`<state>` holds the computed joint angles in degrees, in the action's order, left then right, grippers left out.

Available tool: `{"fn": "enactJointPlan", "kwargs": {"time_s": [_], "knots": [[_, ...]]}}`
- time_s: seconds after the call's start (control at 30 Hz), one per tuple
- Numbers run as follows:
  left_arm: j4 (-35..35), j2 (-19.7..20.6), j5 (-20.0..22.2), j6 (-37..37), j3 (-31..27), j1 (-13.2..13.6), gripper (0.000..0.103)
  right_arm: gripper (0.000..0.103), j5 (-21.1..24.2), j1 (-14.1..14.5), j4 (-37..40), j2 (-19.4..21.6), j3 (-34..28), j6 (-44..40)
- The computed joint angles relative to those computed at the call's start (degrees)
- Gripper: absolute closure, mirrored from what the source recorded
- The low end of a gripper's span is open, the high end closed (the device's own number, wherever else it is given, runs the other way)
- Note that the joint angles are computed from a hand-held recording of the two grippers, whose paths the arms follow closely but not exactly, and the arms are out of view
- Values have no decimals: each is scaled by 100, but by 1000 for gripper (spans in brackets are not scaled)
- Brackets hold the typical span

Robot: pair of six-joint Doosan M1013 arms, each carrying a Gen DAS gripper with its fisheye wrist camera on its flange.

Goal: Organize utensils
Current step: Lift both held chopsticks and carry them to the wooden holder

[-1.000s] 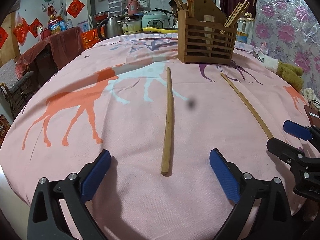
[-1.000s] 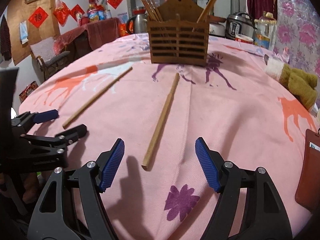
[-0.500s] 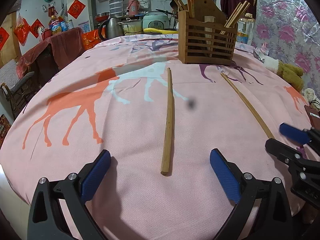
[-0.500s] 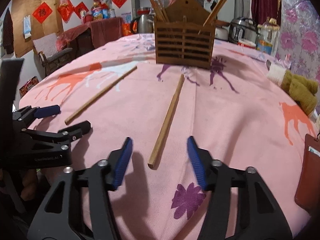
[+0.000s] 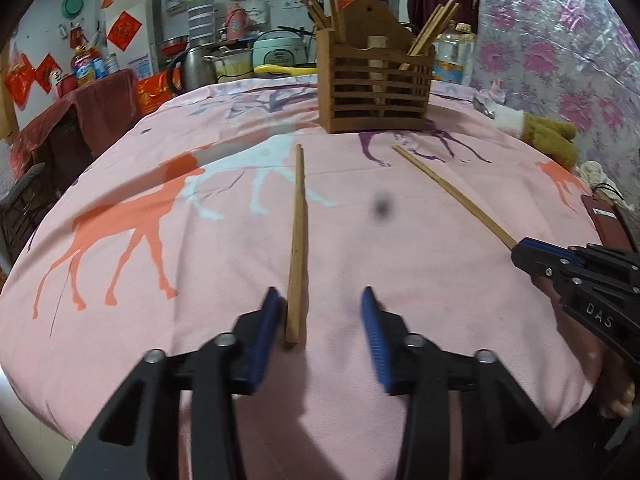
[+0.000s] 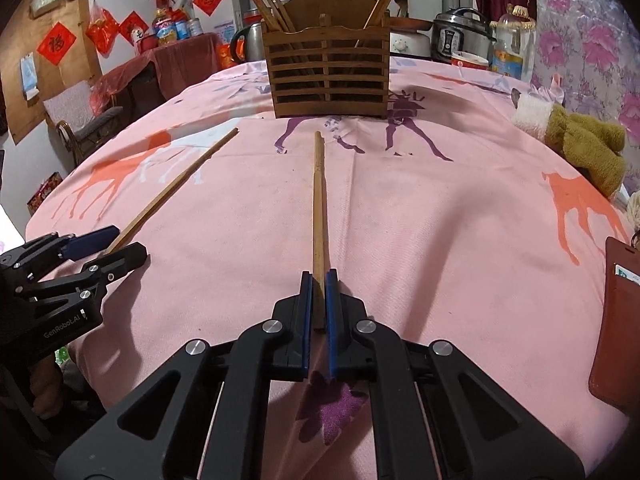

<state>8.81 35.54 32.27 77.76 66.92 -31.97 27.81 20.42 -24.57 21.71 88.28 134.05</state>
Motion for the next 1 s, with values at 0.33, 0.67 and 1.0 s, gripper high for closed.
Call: {"fn": "enactJointPlan", "kwargs": {"time_s": [0.33, 0.67, 1.0], "knots": [[-1031, -50, 69, 651, -81, 124, 96, 97, -85, 51, -571, -79, 79, 575], [-709, -178, 144, 532, -485, 97, 97, 97, -468, 10, -1891, -416, 156, 1965], [-1211, 52, 392, 1081, -1455, 133, 97, 97, -663, -106, -2391, -529, -198, 2205]]}}
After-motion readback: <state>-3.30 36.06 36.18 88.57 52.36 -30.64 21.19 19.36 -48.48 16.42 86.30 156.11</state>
